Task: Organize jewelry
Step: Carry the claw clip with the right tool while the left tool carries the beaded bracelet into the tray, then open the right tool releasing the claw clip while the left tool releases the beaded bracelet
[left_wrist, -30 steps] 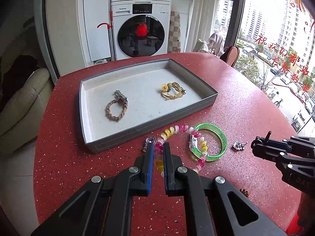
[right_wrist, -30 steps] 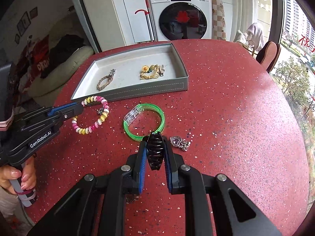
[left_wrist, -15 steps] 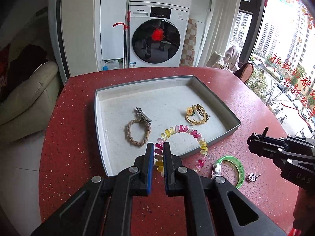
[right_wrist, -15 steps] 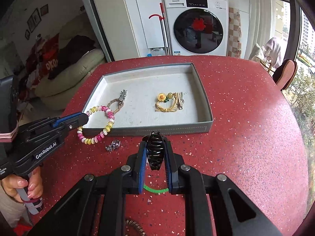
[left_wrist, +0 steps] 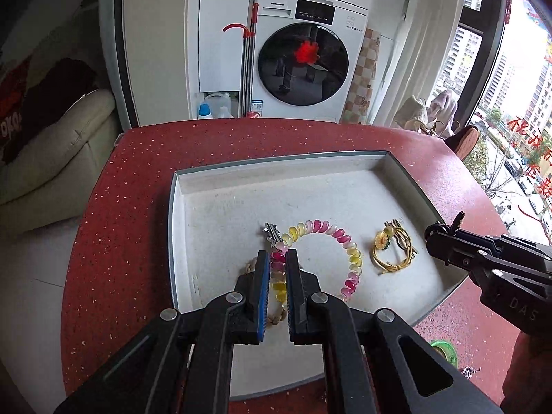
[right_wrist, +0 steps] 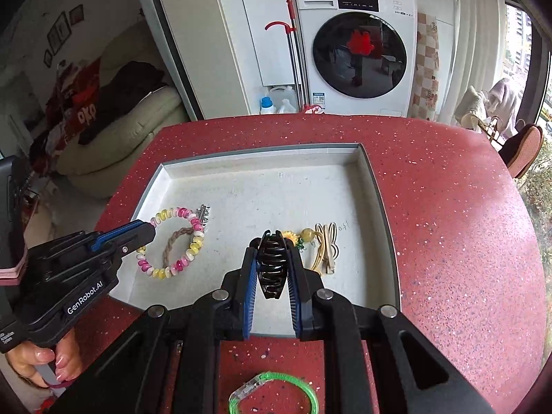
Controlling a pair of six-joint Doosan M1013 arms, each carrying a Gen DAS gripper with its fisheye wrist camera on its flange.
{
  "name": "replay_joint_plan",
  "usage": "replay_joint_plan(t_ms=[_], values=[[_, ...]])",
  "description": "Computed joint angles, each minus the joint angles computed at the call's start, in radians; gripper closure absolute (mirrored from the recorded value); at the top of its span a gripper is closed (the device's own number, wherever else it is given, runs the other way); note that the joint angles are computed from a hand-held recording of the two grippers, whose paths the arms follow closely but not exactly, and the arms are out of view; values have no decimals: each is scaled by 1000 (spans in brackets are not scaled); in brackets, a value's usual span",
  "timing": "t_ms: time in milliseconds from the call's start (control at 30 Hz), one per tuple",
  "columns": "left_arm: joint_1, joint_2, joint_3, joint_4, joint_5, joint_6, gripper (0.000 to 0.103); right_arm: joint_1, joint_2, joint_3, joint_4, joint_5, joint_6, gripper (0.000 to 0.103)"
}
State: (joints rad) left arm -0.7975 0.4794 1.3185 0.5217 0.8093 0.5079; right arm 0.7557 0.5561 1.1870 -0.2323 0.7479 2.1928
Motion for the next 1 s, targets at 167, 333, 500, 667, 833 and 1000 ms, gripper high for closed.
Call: replay_joint_plan(t_ms=[167, 333, 500, 667, 833, 1000], values=[[17, 43, -60, 10, 48, -1, 76, -25, 35, -40, 10, 8, 18, 84], [35, 78, -99, -21, 88, 25, 76, -44, 71, -80, 29, 21, 27, 84], [42, 100, -117, -57, 112, 72, 76, -53, 106, -116, 34, 54, 29, 84], [38, 115, -131, -58, 132, 88, 76, -54, 125, -126, 27, 85, 49, 84], [28, 129, -147, -34, 163, 103, 76, -51, 127, -129, 9, 93, 51, 84], [21, 134, -156, -14, 187, 93, 76, -47, 126, -128, 8, 97, 48, 77]])
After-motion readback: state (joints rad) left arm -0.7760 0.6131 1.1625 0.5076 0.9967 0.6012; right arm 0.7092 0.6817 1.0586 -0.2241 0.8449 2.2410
